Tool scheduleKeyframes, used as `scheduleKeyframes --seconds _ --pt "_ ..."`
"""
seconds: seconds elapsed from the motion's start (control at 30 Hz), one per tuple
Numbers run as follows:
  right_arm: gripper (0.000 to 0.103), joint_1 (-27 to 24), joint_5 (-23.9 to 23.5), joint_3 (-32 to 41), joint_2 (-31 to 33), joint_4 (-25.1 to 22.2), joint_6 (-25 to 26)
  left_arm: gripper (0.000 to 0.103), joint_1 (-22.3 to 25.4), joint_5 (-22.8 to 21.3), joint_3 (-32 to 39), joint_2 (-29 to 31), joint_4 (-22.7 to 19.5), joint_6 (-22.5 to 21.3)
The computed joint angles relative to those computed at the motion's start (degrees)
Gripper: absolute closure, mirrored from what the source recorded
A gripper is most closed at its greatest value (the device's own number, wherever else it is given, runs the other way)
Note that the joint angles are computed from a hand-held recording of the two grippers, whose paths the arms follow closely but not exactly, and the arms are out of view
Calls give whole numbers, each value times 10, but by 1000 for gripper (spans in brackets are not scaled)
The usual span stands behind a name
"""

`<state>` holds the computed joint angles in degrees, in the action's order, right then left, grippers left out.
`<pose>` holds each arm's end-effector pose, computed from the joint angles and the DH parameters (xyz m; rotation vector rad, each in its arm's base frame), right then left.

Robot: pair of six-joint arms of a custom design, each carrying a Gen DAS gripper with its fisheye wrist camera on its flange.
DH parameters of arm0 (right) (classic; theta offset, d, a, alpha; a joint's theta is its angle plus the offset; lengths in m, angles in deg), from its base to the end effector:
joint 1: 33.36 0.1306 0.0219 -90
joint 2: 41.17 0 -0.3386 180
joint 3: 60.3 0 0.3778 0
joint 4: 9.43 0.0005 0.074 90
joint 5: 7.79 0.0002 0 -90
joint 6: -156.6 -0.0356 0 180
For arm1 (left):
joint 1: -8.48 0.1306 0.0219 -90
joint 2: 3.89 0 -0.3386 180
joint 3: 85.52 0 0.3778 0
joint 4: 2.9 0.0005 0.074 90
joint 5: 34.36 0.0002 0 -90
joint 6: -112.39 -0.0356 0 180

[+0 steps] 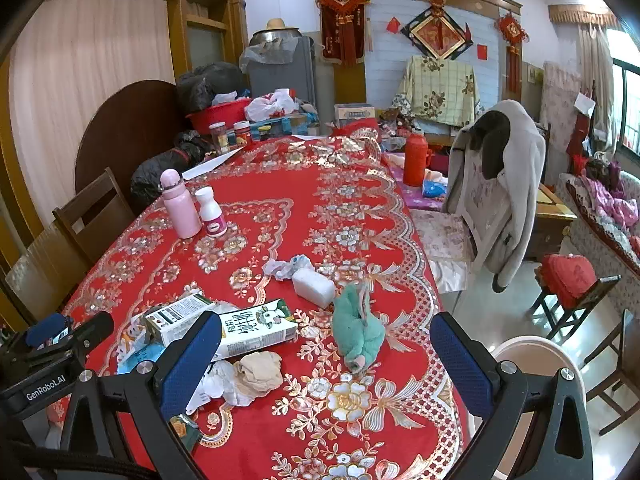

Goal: Collect trash

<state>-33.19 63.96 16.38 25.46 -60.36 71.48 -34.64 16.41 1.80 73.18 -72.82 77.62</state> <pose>0.3409 0.0117 0.4366 -0.2647 2.2456 0.3196 0.2844 -0.2362 0.4401 -0.4622 2.2571 0.0640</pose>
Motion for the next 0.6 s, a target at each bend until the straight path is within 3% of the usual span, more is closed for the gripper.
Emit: scheduleKeyframes --seconds 0.6 --pt "0 23 12 7 24 -9 -1 1 31 28 -34 -19 10 -7"
